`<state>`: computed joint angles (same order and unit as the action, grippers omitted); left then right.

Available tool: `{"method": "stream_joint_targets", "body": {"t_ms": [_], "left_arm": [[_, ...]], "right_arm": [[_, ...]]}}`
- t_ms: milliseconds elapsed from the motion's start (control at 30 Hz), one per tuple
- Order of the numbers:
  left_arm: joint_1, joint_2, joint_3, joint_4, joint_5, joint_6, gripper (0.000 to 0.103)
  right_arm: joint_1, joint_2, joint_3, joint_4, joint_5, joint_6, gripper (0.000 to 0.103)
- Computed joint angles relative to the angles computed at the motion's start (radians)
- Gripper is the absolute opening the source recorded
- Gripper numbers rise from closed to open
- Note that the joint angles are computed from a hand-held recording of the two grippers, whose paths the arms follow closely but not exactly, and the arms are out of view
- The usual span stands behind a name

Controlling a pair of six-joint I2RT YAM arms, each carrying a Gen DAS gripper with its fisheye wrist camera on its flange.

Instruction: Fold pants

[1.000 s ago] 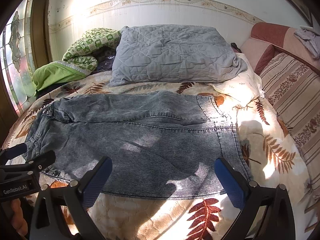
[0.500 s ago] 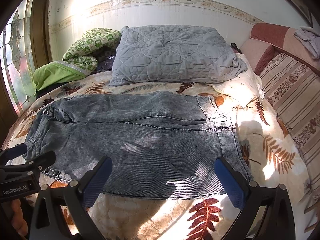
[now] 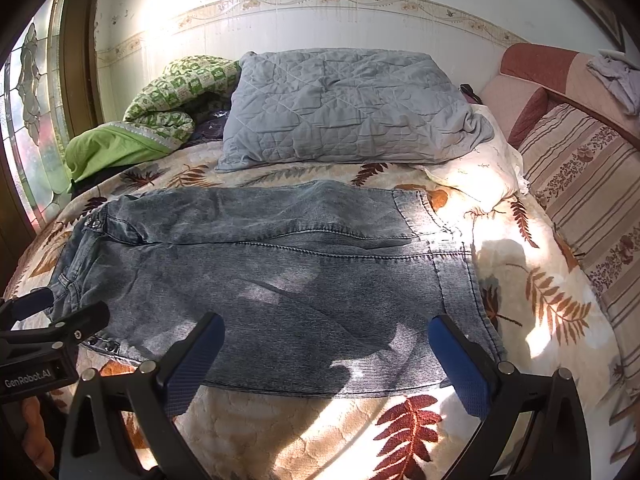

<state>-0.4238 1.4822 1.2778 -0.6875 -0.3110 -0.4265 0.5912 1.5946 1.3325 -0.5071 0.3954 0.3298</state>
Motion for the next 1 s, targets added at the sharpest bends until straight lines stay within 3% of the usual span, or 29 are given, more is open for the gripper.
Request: {"method": "stream_joint_targets", "body": {"t_ms": [167, 233, 333, 567, 700, 767, 900, 1000], "left_arm": [[0.010, -0.001, 0.003, -0.004, 0.018, 0.001, 0.103], [0.042, -0.013, -0.009, 0.000, 0.085, 0.002, 0.103], [0.143, -0.068, -0.068, 0.044, 0.239, -0.004, 0.103], [0.453, -0.163, -0.167, 0.086, 0.395, -0.064, 0.103], [0.594, -0.102, -0.159, 0.053, 0.522, -0.044, 0.103], [0.636, -0.102, -0.185, 0.084, 0.585, -0.052, 0.103], [0.651, -0.091, -0.197, 0.110, 0.573, -0.060, 0.103], [0.672, -0.073, -0.200, 0.111, 0.591, -0.073, 0.103]], "right_arm": [[0.000, -0.003, -0.006, 0.005, -0.002, 0.002, 0.103], [-0.018, -0.005, -0.009, 0.001, -0.042, 0.016, 0.103], [-0.098, -0.023, -0.036, -0.011, -0.191, 0.069, 0.103], [-0.484, -0.061, -0.153, -0.011, -0.643, 0.279, 0.103], [-0.666, -0.003, -0.177, 0.004, -0.852, 0.372, 0.103], [-0.702, 0.022, -0.170, 0.004, -0.886, 0.388, 0.103], [-0.708, 0.079, -0.141, 0.029, -0.919, 0.399, 0.100], [-0.701, 0.128, -0.123, 0.055, -0.923, 0.428, 0.087]]}}
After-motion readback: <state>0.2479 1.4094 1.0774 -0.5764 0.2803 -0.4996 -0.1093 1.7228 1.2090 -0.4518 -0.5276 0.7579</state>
